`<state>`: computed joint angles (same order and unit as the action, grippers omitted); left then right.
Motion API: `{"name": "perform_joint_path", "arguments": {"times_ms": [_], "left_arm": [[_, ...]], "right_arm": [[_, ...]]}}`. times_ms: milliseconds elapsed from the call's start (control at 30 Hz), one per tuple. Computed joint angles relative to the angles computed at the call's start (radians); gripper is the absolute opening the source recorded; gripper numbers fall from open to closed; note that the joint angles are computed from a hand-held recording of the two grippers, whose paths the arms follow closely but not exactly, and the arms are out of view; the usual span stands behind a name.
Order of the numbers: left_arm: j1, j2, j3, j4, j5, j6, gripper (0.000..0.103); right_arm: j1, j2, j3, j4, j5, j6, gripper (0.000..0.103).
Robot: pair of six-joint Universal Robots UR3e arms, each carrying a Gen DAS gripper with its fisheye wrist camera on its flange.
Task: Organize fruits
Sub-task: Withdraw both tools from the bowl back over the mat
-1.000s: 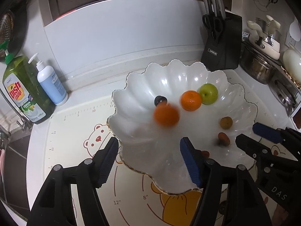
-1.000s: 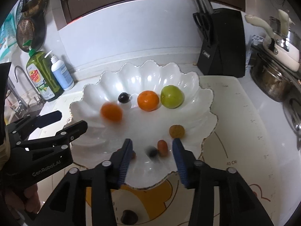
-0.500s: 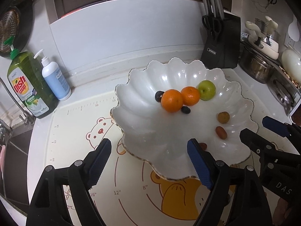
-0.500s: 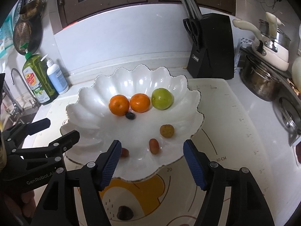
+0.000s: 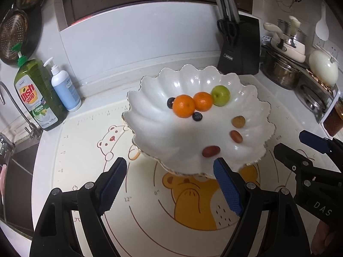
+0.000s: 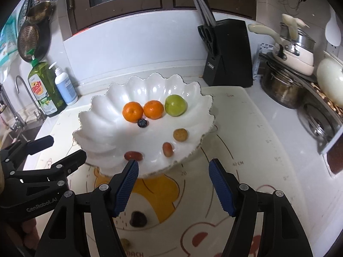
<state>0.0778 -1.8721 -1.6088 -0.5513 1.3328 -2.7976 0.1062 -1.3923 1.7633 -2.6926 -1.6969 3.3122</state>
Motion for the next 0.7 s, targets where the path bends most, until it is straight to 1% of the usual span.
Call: {"name": "perform_joint_path", "arguments": {"times_ms": [333, 500, 700], "left_arm": [[-0.009, 0.087, -0.125, 0.021, -0.015, 0.019, 0.084], [-0.024, 0.120, -0.169, 0.035, -0.020, 0.023, 0.084], [-0.041, 0.156, -0.225, 0.057, -0.020, 0.025, 0.085]], "right_arm": [[0.009, -0.109, 0.123, 0.010, -0.079, 0.056, 0.069], [0.005, -0.161, 0.176, 0.018, -0.105, 0.078, 0.071], [-0.006, -0.227, 0.250, 0.018, -0.124, 0.101, 0.072]]}}
